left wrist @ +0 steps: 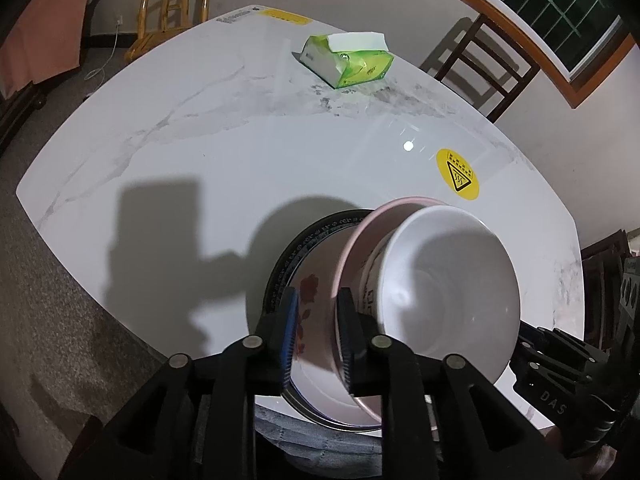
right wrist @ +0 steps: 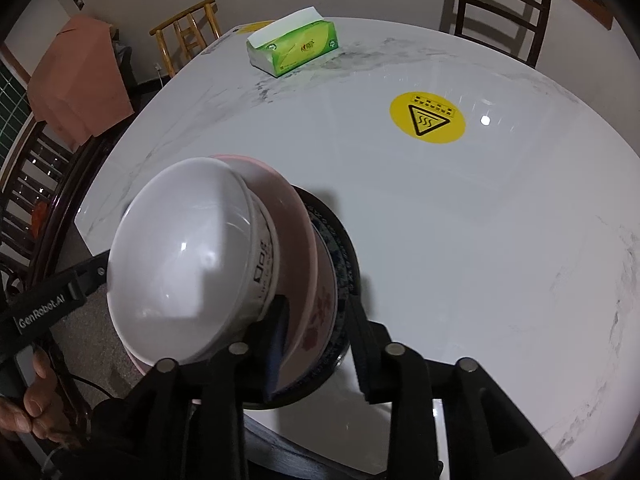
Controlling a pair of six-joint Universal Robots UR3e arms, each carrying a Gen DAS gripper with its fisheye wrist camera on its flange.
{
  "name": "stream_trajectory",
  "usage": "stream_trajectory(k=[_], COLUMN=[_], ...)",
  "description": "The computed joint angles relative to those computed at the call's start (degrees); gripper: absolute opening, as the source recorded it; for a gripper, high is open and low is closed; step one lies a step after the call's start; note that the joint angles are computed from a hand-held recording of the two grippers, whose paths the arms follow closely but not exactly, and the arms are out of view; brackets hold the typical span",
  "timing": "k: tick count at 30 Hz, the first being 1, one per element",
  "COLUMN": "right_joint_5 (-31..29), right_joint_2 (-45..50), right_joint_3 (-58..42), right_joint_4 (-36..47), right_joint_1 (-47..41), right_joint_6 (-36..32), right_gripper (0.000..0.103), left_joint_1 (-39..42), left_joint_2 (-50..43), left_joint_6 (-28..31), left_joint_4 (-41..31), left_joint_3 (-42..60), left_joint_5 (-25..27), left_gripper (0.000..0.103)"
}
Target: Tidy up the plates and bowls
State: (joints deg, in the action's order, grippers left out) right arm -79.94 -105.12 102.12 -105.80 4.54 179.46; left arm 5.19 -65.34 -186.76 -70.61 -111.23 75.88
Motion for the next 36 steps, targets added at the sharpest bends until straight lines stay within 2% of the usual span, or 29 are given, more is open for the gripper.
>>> stream_trajectory(k=[3,5,9,12,15,26,31,36], right_joint_5=[0.44,1.34,2.63,2.54,2.19,0.09,-0.71,0.52], right_joint_2=[-1.95,-3.62,-7.37,-10.09,-12.4,-20.06,-24.53,-28.17], right_joint_3=[1.19,2.09,3.24,4.33,5.47,10.54,14.16,16.95], right_joint_4=[0.18,0.3,0.68,-0.32,-0.81,-3.15,-4.51,-3.0], right_joint_1=[-1.23,-2.39,-4.4,-5.05,-5.33,-3.85,-2.37,-2.82], right_joint_6=[-0.92,-1.53,-3.06,-3.48,-4.0,-4.12,-4.4,-5.26], right_gripper=[0.04,0.043,0.053,0.056,0.06,0.06,0.065,0.066], left_joint_1=[-0.18,-0.25,-1.55,-2.58,-1.87,-13.24,-18.9,-25.59], left_joint_2=[1.21,2.26,3.75,5.13,6.96,11.64,12.57,9.16], left_joint_6=[-0.22,0.09,-0.02,-0.51,-0.03,-6.0,-9.88,-14.02], left_joint_4=[0.6,0.83,1.77,1.99,1.54,5.12,6.29,8.11], left_joint_3=[-0.35,-0.51,-0.36,-0.36,-0.87,-3.79,-6.18,-5.85], left_joint_5=[0.82,0.89,2.65,4.14,3.1,15.18,19.25,23.96], left_gripper=[0.025,0.035,0.038,0.038,0.044,0.052,0.055,0.057])
